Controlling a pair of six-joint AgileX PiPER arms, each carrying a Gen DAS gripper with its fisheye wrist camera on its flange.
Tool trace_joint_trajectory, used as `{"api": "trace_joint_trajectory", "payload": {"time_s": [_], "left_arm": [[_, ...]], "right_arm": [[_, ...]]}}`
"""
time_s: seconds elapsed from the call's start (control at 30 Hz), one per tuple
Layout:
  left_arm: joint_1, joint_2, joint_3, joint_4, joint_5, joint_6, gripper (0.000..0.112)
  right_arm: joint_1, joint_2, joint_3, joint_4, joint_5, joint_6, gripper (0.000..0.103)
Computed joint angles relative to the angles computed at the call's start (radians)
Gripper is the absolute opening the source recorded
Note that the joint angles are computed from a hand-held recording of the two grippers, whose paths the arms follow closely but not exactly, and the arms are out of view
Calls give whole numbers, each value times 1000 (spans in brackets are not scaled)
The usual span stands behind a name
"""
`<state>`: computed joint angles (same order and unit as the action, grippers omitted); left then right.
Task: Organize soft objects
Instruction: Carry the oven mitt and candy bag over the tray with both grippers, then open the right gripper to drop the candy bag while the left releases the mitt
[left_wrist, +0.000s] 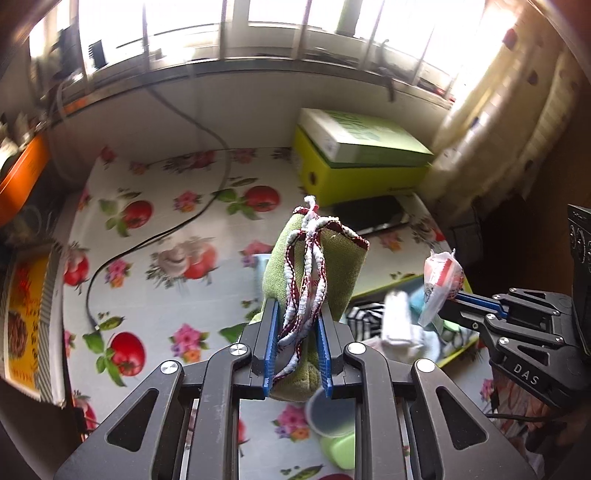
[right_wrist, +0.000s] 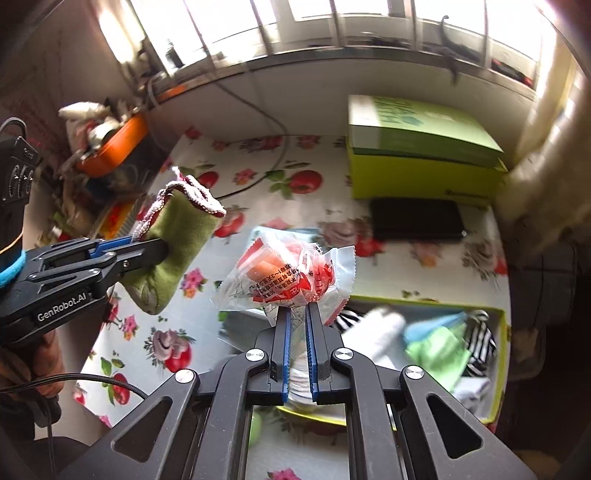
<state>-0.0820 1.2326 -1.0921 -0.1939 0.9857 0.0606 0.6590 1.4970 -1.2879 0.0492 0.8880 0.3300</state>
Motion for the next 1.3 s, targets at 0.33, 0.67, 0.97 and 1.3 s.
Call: {"api": "trace_joint_trajectory", "payload": {"time_s": [0.33,0.67,0.97,1.3], "left_arm": [[-246,106,-77,65,-13,-118,20],[-384,225,-133,71,-21,-161,20],[-428,311,-167,61,-30,-155,20],[-454,404,-174,16,-46,-121,20]], "right_arm": [[-120,-128,159,18,-22,-11,8],[-249,-189,273,68,-34,-77,8],[-327,-185,333,101,-52,-128,8],[-406,-102,397,112,-45,-184,8]]}}
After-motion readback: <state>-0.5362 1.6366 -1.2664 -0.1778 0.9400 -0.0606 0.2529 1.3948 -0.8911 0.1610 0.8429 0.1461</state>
